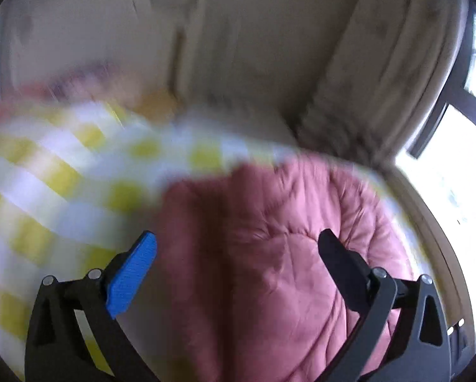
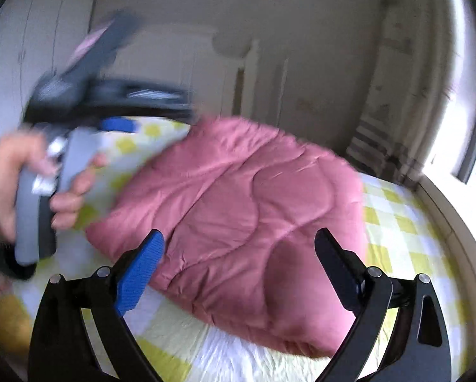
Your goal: Fold large clothes
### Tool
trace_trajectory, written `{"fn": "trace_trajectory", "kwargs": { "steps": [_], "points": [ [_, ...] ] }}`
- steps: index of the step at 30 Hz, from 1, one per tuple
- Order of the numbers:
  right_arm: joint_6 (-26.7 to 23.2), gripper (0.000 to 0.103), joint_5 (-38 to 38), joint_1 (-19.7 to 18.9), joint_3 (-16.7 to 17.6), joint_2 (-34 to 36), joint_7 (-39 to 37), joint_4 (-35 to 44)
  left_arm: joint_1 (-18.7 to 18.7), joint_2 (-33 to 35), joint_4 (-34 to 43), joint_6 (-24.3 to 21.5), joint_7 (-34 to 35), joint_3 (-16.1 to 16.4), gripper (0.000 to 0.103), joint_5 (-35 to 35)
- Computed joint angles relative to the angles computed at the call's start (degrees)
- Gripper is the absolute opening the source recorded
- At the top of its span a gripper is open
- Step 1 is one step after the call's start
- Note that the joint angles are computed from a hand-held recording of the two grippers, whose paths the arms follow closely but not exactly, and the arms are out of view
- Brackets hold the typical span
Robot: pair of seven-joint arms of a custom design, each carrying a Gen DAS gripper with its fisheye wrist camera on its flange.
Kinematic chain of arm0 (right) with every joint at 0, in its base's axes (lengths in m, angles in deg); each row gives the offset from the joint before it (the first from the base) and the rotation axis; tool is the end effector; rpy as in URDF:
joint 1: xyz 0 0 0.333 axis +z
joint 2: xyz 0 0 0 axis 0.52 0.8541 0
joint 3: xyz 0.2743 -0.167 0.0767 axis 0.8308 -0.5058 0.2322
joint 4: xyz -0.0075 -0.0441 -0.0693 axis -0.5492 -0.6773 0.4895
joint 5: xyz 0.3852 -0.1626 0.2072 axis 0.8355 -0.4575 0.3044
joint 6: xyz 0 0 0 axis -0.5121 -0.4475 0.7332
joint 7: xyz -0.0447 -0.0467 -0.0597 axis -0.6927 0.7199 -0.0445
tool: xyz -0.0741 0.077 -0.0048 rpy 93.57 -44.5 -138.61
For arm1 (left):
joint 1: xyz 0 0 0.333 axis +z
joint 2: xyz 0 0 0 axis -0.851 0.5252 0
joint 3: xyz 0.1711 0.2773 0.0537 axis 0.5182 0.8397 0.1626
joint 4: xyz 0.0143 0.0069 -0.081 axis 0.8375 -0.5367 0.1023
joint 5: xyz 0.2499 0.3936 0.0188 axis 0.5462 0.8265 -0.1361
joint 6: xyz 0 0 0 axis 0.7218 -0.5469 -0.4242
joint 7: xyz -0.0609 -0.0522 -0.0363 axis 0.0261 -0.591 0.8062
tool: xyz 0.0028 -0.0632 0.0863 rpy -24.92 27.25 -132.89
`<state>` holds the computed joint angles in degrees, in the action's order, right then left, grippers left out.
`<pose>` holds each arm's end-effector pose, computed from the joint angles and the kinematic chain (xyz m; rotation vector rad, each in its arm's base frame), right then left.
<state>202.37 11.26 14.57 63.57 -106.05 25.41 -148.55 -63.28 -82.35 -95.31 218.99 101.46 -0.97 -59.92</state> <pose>0.4839 0.1836 0.5353 -1.6521 1.4430 -0.9287 0.6583 -0.1115 0.5805 -1.6372 1.8192 -1.1523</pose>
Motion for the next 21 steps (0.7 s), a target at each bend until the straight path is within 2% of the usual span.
{"fn": "trace_trajectory", "kwargs": {
  "steps": [2,3,4,6,7,8,9,10,12,13,14,15,16,21],
  "points": [
    [1.2,0.094,2.2,3.3,-3.6,-3.1,0.4,-2.6,-0.8,-6.4,-7.0,8.8,1.5,0.3,0.101,-1.0],
    [1.2,0.095,3.6,4.8,-5.4,-5.4,0.5,-4.1,-0.5,-9.0,-9.8,11.8,0.0,-0.3,0.101,0.6],
    [0.8,0.095,4.5,5.2,-5.9,-6.9,0.5,-4.8,1.8,-12.5,-13.4,15.4,-3.9,-2.4,0.101,4.6],
    [-0.4,0.098,6.1,5.6,-6.5,-10.3,0.7,-6.2,8.4,-17.3,-17.7,18.2,-9.4,-8.4,0.101,10.1],
    [-1.9,0.098,6.8,6.5,-7.2,-12.0,0.7,-6.8,11.3,-20.4,-20.5,19.8,-11.2,-11.1,0.101,11.7],
    [-3.7,0.098,7.2,7.1,-7.6,-13.5,1.0,-7.3,15.1,-22.9,-22.4,20.8,-11.6,-15.2,0.101,10.3],
    [-4.7,0.098,7.2,7.1,-7.3,-14.6,1.5,-7.5,18.7,-25.5,-24.4,21.4,-16.0,-18.4,0.101,12.9],
    [-5.9,0.098,7.1,6.9,-7.0,-16.2,2.3,-8.0,20.3,-27.1,-25.4,21.0,-17.7,-20.2,0.101,13.2],
    [-7.9,0.098,6.5,6.5,-6.1,-18.8,4.0,-8.8,20.3,-29.9,-27.1,17.7,-19.8,-21.2,0.101,14.0],
    [-8.2,0.098,6.0,6.3,-5.8,-19.5,4.6,-9.1,22.5,-31.7,-27.6,15.6,-22.9,-23.8,0.101,15.9],
    [-8.5,0.098,5.5,6.2,-5.6,-20.4,5.2,-9.5,22.6,-32.6,-28.4,15.3,-23.4,-24.8,0.101,16.0],
    [-8.8,0.098,4.8,6.1,-5.3,-21.5,5.7,-9.9,21.4,-33.4,-29.4,15.4,-22.9,-23.8,0.101,15.9],
    [-9.1,0.098,4.2,5.8,-5.0,-21.9,6.1,-9.9,21.8,-34.1,-30.1,15.9,-24.1,-24.8,0.101,16.9],
    [-9.9,0.098,1.6,5.1,-4.6,-23.6,7.2,-10.5,18.8,-36.8,-33.3,17.0,-25.5,-23.9,0.101,21.1]
  ]
}}
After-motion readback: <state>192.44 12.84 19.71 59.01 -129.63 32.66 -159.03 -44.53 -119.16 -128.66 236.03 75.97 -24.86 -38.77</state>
